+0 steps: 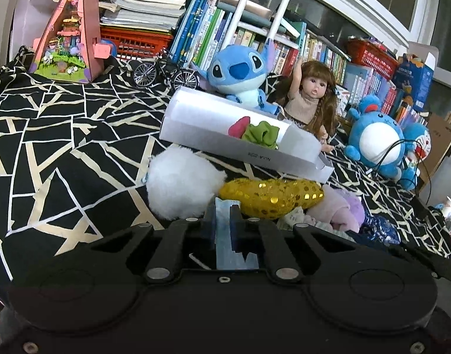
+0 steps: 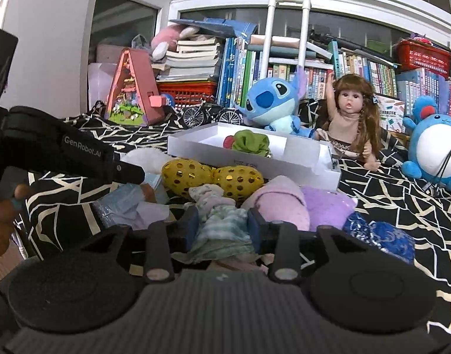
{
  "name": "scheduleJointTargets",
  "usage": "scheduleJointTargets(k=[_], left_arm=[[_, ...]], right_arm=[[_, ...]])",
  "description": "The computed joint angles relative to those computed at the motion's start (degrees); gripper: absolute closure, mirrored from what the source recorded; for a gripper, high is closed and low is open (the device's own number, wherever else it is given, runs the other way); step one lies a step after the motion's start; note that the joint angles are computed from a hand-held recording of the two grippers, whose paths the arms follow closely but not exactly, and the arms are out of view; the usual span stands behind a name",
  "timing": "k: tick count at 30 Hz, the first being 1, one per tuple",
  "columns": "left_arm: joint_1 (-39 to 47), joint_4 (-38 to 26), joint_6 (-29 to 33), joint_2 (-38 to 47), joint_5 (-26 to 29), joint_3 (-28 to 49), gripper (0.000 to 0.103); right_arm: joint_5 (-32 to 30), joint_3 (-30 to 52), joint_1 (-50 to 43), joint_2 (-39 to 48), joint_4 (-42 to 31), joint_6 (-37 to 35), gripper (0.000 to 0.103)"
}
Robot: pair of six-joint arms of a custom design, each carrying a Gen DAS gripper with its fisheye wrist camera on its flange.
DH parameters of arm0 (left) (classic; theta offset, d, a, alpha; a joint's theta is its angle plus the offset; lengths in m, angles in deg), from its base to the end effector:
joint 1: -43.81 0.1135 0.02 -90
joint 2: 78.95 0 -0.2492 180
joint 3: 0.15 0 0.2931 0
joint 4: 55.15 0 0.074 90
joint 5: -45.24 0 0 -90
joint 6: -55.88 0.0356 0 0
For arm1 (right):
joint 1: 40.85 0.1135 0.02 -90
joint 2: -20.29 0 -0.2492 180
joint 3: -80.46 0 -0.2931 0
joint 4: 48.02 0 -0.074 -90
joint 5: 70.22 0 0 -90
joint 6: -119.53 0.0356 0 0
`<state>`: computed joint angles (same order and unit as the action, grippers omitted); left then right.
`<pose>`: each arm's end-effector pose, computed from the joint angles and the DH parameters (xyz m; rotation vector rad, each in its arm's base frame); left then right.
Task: Organize soft objects
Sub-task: 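Lift the plastic bag with the left gripper while the right lifts the plaid cloth toward the box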
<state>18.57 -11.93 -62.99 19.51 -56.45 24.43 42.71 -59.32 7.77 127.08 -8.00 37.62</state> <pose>0.2126 -0.0923 0.0229 -0.1898 2.1050 -0.3544 0.2114 0.2190 0.0354 -0.4545 1.9501 0.2287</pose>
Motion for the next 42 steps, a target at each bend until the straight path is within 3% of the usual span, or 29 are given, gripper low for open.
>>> scheduleJointTargets(k=[5,7,10,16,20,22,24,34,42], left_arm=[[0.8,-0.4,-1.1,2.6,3.2,0.8,0.086],[1.0,-0.4,-2.0,4.1,4.3,1.4,0.073],[1.4,1.1,-3.4,5.9,5.8,2.0,0.064],[1.6,1.4,-3.3,6.5,7.7,2.8,0.057],[1.5,2.3,-2.5,8.0,8.6,3.7,0.061],[1.2,1.7,-2.2,8.8,8.2,4.8,0.074],[1.0,0.8,-1.9,8.9,7.6,5.6,0.08],[1.3,0.9,0.0,4.9,4.7,3.5,0.082],[2.9,0.4,1.2,-0.7,3.6,0.5,0.082]], right_arm=[[0.0,1.6,-0.1,1.4,-1.1,0.0,0.049],[-0.1,1.9,-0.2,1.7,-1.2,0.1,0.048],[-0.2,2.1,-0.3,2.0,-1.3,0.4,0.048],[0.0,2.3,-0.2,2.4,-1.0,0.6,0.047],[-0.3,2.5,-0.4,2.8,-0.9,1.0,0.048],[-0.2,2.7,-0.4,3.0,-0.9,1.0,0.048],[0.1,2.8,-0.3,3.2,-0.8,0.9,0.048],[0.2,1.6,-0.6,3.6,3.0,1.8,0.062],[2.7,0.7,0.2,3.2,6.5,-0.3,0.065]])
